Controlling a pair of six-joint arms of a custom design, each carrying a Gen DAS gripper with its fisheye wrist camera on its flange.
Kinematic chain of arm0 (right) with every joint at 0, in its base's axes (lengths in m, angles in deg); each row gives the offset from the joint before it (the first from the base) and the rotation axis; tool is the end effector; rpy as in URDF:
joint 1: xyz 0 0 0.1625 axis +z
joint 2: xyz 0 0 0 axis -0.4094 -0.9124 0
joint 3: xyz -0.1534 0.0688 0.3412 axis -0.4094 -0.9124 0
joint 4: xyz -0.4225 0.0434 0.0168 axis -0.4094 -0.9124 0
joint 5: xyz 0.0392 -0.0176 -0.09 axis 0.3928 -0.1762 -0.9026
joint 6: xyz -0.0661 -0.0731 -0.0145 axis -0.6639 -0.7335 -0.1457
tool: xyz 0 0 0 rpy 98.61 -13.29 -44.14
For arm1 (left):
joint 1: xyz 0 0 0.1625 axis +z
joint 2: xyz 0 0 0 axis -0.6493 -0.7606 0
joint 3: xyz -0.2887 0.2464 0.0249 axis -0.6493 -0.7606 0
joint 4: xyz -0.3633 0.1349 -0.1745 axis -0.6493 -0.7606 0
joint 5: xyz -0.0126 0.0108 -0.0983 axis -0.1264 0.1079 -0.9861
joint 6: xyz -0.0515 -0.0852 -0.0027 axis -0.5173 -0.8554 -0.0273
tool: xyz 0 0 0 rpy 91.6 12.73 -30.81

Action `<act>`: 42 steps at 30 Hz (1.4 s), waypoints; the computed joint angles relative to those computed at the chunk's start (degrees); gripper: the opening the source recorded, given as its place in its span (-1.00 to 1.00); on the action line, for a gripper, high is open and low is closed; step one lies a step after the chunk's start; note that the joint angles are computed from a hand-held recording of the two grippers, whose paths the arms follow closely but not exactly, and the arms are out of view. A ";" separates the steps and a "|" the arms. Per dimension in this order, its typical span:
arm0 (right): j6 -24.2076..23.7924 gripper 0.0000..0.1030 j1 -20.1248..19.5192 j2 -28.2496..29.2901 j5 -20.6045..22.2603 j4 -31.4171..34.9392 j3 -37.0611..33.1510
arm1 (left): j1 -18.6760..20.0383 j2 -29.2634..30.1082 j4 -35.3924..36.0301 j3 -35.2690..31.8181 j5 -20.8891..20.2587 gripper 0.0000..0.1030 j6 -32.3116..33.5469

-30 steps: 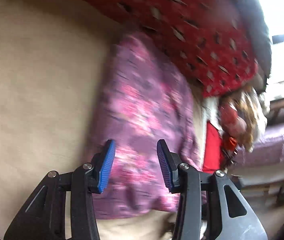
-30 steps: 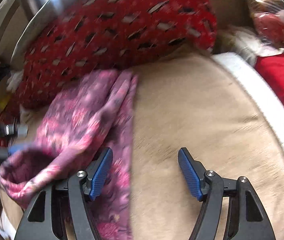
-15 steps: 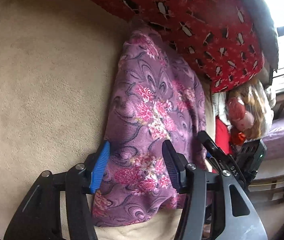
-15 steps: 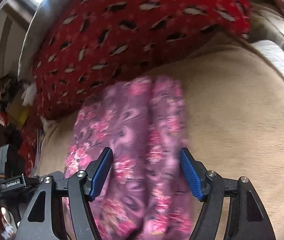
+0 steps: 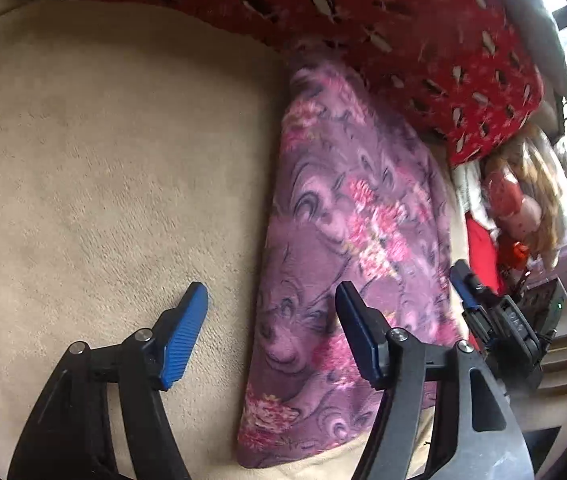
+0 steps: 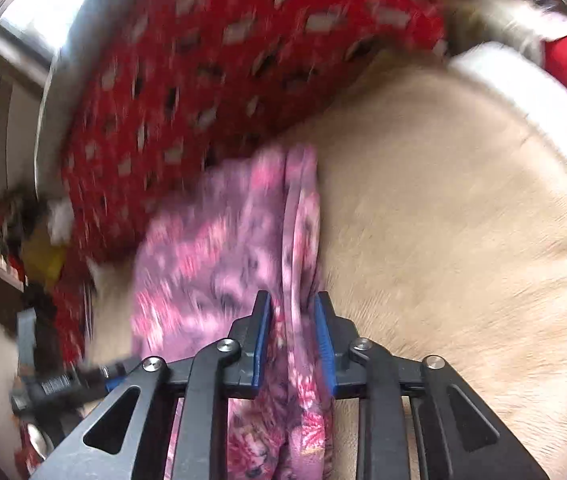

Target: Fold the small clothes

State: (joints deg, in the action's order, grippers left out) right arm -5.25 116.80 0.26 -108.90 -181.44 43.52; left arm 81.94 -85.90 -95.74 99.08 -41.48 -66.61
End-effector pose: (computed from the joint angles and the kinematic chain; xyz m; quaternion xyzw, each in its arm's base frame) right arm 0.1624 -0.5956 0.1814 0.1602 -0.9682 0.1917 0.0149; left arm -0.1845 -0.4245 0.2164 -0.1807 0.9248 -0.2962 0.1560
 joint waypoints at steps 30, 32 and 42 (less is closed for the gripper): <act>-12.48 -0.82 -1.90 -7.62 1.13 4.55 7.65 | -5.86 3.11 11.78 -0.07 0.76 0.43 -3.62; -12.44 -0.83 -3.05 -9.36 4.94 0.65 9.95 | -6.30 3.78 13.87 -0.66 0.80 0.43 -3.94; -6.18 -0.09 0.07 -4.20 1.44 -0.95 3.44 | -4.23 2.21 13.94 -6.28 4.58 0.43 0.94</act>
State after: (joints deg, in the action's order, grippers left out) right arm -11.43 116.87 -3.94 -107.46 -182.39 46.97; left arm 77.71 -83.69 -81.80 92.81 -36.90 -65.67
